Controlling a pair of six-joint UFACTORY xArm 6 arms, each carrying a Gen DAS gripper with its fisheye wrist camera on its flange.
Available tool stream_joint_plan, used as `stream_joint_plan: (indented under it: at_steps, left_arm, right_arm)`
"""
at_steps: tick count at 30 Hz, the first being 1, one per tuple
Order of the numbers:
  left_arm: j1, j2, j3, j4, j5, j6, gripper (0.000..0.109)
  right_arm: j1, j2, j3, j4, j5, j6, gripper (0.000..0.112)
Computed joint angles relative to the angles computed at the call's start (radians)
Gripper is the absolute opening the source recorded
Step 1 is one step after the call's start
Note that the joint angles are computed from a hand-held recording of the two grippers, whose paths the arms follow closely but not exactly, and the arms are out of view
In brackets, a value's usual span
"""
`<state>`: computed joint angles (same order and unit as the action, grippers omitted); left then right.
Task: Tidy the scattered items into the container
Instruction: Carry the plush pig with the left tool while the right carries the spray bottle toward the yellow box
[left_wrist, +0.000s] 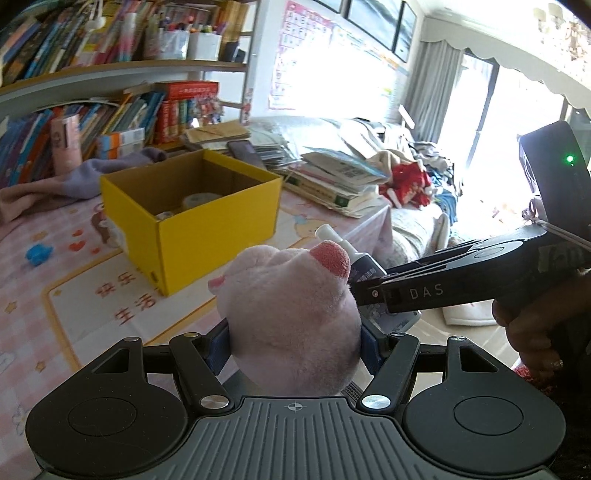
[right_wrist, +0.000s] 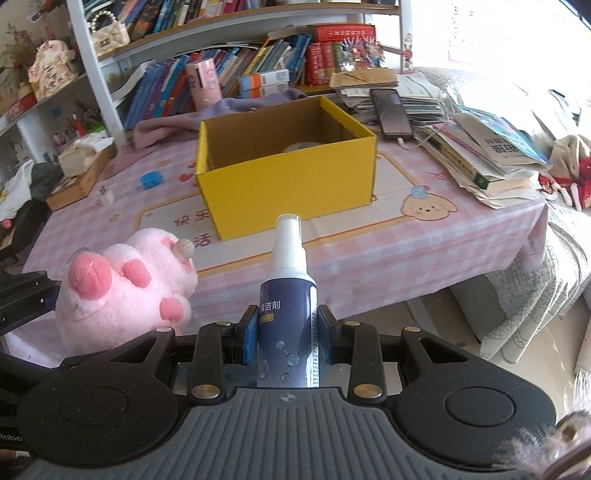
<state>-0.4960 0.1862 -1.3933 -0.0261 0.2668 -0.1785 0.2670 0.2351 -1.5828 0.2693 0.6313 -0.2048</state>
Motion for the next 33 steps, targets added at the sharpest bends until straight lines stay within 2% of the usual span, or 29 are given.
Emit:
stream_joint_plan:
  at_steps: [6, 14, 26, 33]
  left_arm:
    - [-0.012, 0.074, -0.097, -0.114, 0.041, 0.123, 0.068]
    - [-0.006, 0.153, -0.204, -0.156, 0.091, 0.174, 0.068]
    - [0.017, 0.300, -0.410, -0.225, 0.151, 0.248, 0.068]
    - [0.032, 0.448, -0.627, -0.292, 0.240, 0.317, 0.068]
  right_arm:
    - [-0.030, 0.032, -0.041, -0.009, 0.020, 0.023, 0.030]
    - [-0.052, 0.114, -0.146, -0.002, 0.066, 0.024, 0.030]
    - [-0.074, 0.301, -0.412, -0.013, 0.166, 0.023, 0.030]
    - [-0.095, 0.425, -0.598, -0.038, 0.243, 0.052, 0.030]
